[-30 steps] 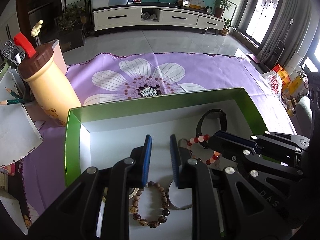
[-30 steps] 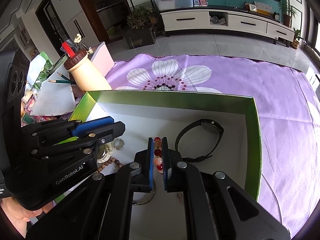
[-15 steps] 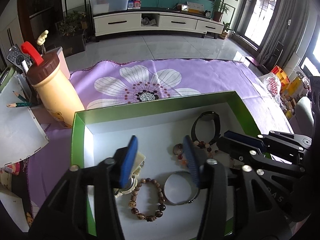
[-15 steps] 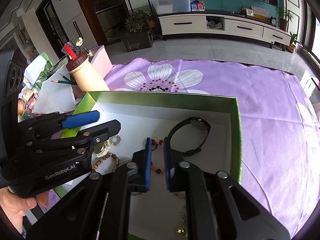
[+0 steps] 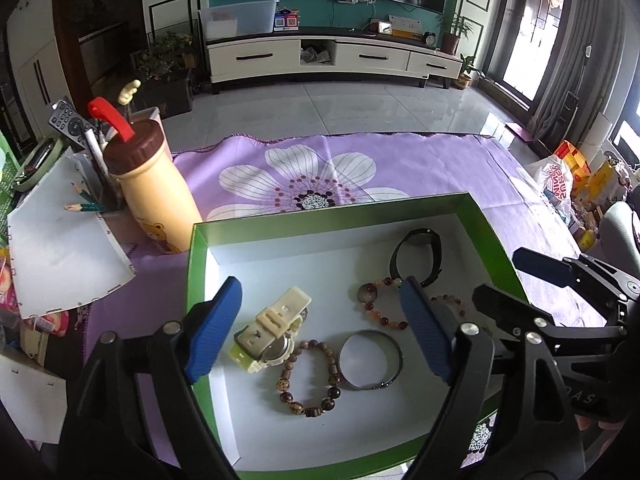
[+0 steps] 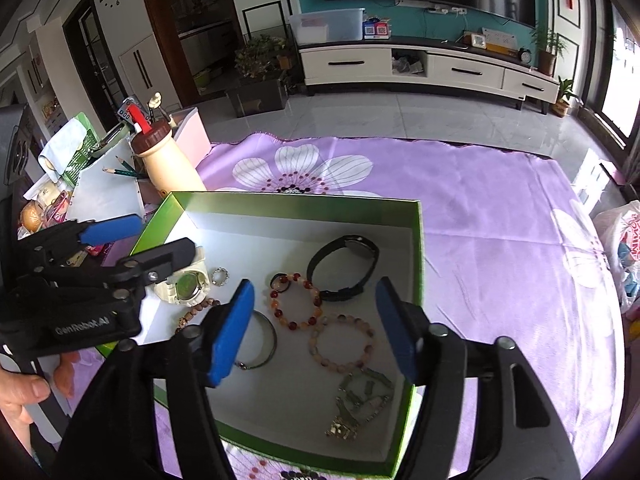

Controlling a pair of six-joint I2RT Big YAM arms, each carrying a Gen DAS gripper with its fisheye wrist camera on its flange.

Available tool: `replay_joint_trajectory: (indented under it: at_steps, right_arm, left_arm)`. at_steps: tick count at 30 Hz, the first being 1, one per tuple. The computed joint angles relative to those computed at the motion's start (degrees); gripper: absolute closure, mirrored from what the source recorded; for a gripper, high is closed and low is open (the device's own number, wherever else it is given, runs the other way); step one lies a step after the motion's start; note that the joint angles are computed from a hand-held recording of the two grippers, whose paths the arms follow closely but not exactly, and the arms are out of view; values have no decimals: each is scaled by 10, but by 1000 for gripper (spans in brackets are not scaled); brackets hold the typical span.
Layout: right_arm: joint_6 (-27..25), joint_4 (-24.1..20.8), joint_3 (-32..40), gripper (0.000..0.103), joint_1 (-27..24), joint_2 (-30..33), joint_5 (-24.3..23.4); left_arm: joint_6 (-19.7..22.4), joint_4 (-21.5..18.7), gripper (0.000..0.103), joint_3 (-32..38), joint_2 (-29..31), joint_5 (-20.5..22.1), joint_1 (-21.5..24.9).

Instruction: Organize jewelry

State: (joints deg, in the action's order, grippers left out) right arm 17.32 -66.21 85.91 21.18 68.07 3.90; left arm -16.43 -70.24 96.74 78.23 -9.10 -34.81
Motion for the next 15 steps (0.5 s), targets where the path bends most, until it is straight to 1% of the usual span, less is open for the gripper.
replay_joint_trajectory:
  at_steps: [5, 8, 9, 15]
  right_arm:
    - [-2, -12, 2, 21, 3, -13, 21]
    - [-2, -21, 5, 16, 7, -19, 33]
    - [-1, -24, 5, 12, 8, -21, 34]
    - [6, -37, 12, 5, 14, -30, 43]
  left_arm:
    - [-5, -13, 13, 5, -10, -19, -7]
    - [-7, -20, 9, 10, -15, -29, -12]
    - [-9, -24, 7, 12, -16, -34, -15]
    - [-15, -40, 3, 21, -26, -54, -25]
